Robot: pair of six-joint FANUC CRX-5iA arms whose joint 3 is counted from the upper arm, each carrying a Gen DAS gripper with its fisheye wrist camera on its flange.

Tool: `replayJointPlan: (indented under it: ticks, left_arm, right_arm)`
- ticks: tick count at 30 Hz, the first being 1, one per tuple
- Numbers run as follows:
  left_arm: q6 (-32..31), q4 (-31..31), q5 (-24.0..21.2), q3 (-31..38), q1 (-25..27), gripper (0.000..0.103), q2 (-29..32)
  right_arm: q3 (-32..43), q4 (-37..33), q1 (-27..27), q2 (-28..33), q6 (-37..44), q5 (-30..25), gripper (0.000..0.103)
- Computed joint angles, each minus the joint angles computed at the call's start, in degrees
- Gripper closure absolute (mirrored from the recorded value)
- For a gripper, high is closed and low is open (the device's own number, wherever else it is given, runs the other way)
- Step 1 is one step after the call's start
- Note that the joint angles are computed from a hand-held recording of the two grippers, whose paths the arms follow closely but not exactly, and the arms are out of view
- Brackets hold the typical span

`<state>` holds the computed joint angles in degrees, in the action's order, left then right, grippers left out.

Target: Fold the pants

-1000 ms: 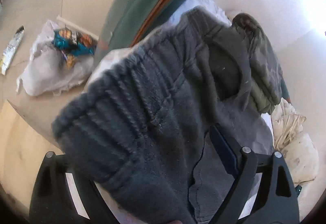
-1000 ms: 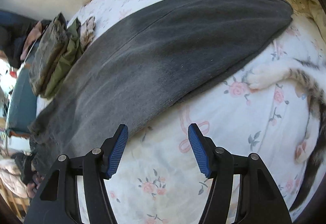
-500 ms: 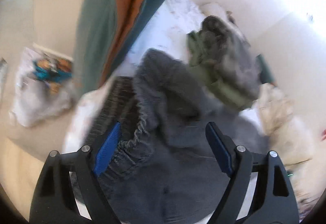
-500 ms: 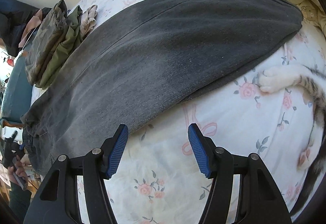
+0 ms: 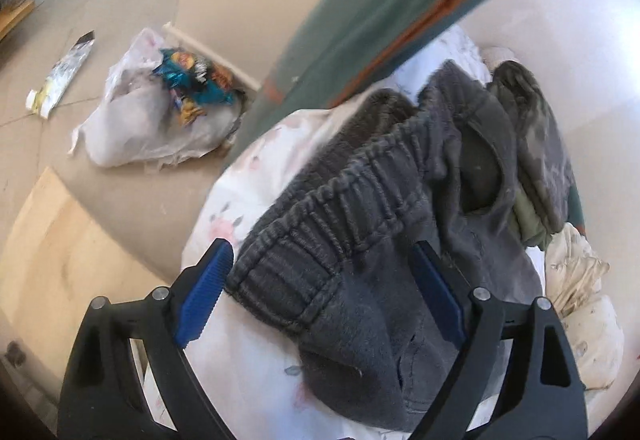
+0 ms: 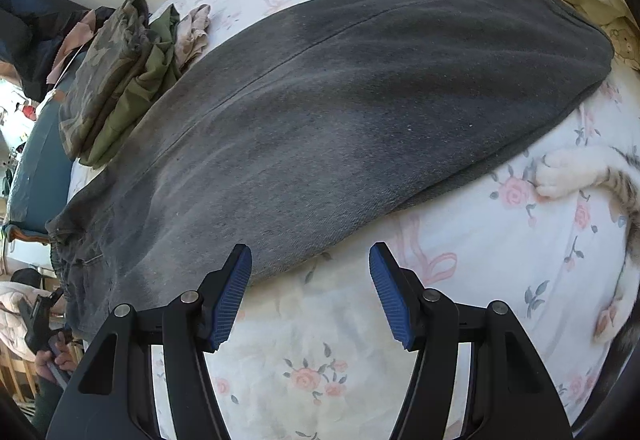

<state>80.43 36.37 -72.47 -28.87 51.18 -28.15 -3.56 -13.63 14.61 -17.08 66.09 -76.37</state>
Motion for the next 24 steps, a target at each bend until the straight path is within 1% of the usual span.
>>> replayJointPlan:
  ticks: [1, 3, 5, 7, 10, 13, 14, 16, 17, 18, 20, 21, 22, 23, 24]
  left_arm:
    - [-1.4, 2.1, -0.1, -0.6, 0.6, 0.019, -0.2]
    - [-4.6, 8.3, 0.1, -2.0, 1.8, 0.019, -0.9]
    - [-5.6, 10.4, -0.8, -1.3, 1.8, 0.019, -0.2]
    - [-5.0, 7.9, -1.5, 0.6, 1.9, 0.019, 0.0]
    - [-1.5, 0.8, -3.0, 3.3, 3.3, 0.017, -0.9]
    - [2.0, -3.6, -4.5, 3.5, 4.8, 0.017, -3.0]
    - [2.9, -3.7, -5.0, 2.5, 6.0, 0.017, -4.0]
    - [5.8, -2.9, -6.8, 0.1, 8.3, 0.017, -5.5]
    - [6.7, -0.3, -7.9, -2.6, 10.3, 0.017, -6.5]
    - [6.7, 1.9, -8.9, -4.6, 11.1, 0.017, -6.4]
    - [5.5, 5.4, -9.3, -6.6, 10.0, 0.019, -4.8]
    - [4.3, 6.9, -8.9, -7.1, 9.6, 0.019, -4.9]
    - [2.7, 8.2, -7.4, -7.3, 9.0, 0.019, -5.3]
    - [1.5, 7.9, -5.8, -6.3, 7.8, 0.019, -5.6]
    - [1.1, 7.9, -5.4, -5.8, 7.2, 0.019, -5.5]
  right_arm:
    - [-0.1, 0.2, 0.2, -0.3, 0.1, 0.0, 0.039]
    - [-0.2, 0.4, 0.2, -0.6, 0.6, -0.3, 0.039]
    - [-0.1, 0.0, -0.6, -0.6, 0.6, -0.3, 0.039]
    - [0.2, -0.4, -1.2, -0.4, 0.1, 0.2, 0.039]
    - [0.3, -0.5, -1.2, -0.2, 0.0, 0.3, 0.039]
    - [0.5, -0.9, -0.8, 0.1, 0.8, -0.2, 0.039]
    - [0.6, -0.9, -0.7, 0.2, 1.0, -0.1, 0.039]
    - [0.6, -0.6, 0.0, 0.2, 1.0, 0.2, 0.039]
    - [0.6, -0.5, 0.2, 0.3, 1.0, 0.2, 0.039]
    - [0.7, -0.4, 0.4, 0.3, 1.1, 0.2, 0.039]
    - [0.7, -0.4, 0.6, 0.3, 1.3, 0.2, 0.039]
    - [0.6, -0.3, 0.7, 0.2, 1.2, 0.2, 0.039]
    - [0.6, -0.1, 0.8, 0.1, 1.0, 0.2, 0.039]
    - [0.5, 0.0, 0.7, 0.0, 1.0, 0.2, 0.039]
    - [0.4, 0.1, 0.5, -0.2, 1.0, 0.2, 0.039]
